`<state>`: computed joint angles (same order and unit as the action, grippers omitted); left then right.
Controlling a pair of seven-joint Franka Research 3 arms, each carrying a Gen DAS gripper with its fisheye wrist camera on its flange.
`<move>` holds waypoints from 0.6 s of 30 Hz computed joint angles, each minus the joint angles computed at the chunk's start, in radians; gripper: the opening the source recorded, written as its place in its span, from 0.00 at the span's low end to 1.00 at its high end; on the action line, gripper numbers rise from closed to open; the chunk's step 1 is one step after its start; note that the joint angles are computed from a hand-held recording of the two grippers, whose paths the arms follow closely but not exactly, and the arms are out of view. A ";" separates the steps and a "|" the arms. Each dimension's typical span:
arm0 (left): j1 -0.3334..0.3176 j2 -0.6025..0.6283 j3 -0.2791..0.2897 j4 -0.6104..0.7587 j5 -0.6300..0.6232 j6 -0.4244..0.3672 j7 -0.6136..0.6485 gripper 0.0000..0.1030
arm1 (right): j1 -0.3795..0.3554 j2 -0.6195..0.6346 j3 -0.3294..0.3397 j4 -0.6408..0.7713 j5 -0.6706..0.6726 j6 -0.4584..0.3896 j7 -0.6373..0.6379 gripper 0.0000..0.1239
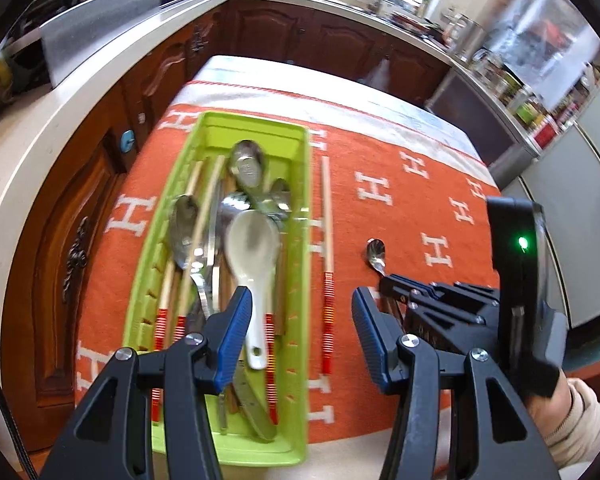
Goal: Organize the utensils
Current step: 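Grasp the last red-tipped chopstick with the left tool while the right tool holds the small spoon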
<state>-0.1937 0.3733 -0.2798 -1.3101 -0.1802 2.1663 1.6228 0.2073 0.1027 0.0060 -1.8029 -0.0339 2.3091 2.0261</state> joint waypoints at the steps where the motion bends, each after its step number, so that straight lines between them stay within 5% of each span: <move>1: -0.002 0.000 -0.004 0.002 0.002 -0.003 0.011 0.48 | -0.006 -0.008 -0.002 -0.013 0.020 0.010 -0.004 0.02; 6: -0.017 0.034 -0.027 0.068 -0.022 -0.071 0.051 0.48 | -0.047 -0.080 -0.014 -0.127 0.156 0.100 -0.031 0.02; 9: -0.041 0.075 -0.033 0.132 -0.023 -0.121 0.055 0.38 | -0.067 -0.124 -0.019 -0.196 0.234 0.153 -0.058 0.02; 18: -0.164 0.240 0.021 0.325 0.153 -0.224 -0.074 0.36 | -0.100 -0.227 -0.033 -0.344 0.406 0.255 -0.157 0.02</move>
